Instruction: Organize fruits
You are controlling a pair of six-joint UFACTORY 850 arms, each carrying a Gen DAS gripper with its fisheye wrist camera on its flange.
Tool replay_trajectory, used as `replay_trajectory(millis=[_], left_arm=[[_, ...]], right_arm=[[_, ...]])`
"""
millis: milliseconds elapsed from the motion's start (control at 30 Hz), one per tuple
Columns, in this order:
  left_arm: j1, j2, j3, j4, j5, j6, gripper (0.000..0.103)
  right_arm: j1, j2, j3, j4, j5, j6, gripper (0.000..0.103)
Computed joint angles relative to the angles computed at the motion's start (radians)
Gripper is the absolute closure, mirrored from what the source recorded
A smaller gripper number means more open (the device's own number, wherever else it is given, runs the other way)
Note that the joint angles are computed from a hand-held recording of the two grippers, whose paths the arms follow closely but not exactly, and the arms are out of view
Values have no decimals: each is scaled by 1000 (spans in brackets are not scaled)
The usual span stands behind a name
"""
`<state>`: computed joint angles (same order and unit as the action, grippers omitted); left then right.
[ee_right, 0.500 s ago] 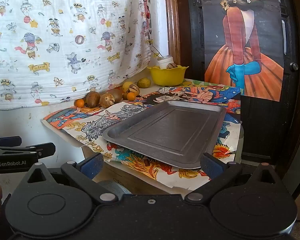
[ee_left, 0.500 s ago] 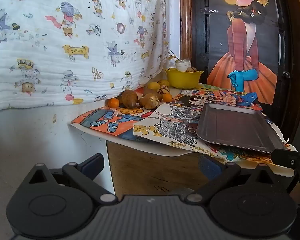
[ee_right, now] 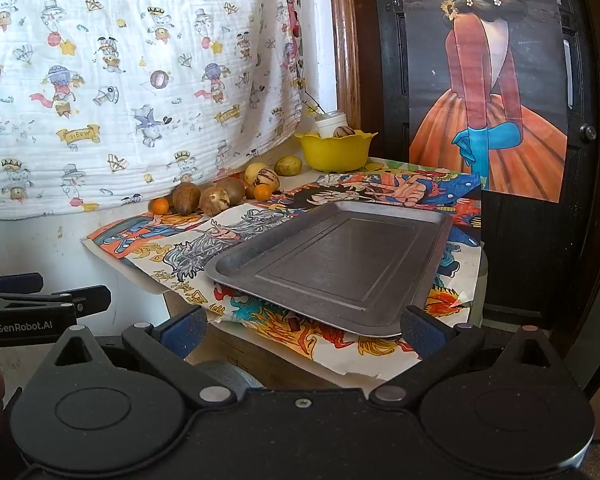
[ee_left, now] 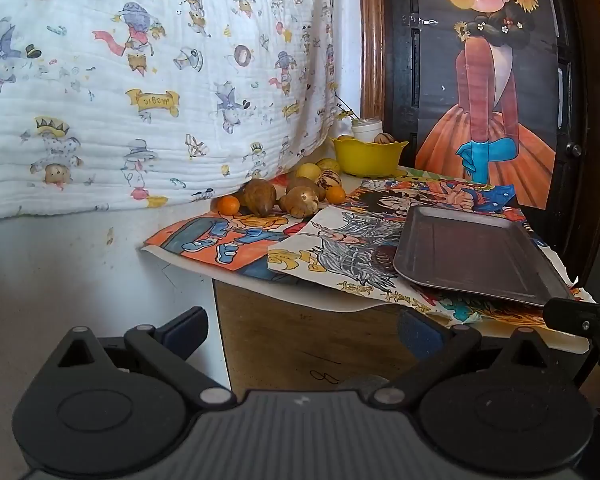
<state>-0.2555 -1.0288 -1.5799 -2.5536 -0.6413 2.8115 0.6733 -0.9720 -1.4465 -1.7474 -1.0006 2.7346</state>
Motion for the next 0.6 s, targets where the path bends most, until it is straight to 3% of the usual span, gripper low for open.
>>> replay_trajectory(millis=[600], left_arm=[[0, 0, 0, 0, 0, 0, 0]], right_arm=[[0, -1, 1, -1, -1, 3, 0]])
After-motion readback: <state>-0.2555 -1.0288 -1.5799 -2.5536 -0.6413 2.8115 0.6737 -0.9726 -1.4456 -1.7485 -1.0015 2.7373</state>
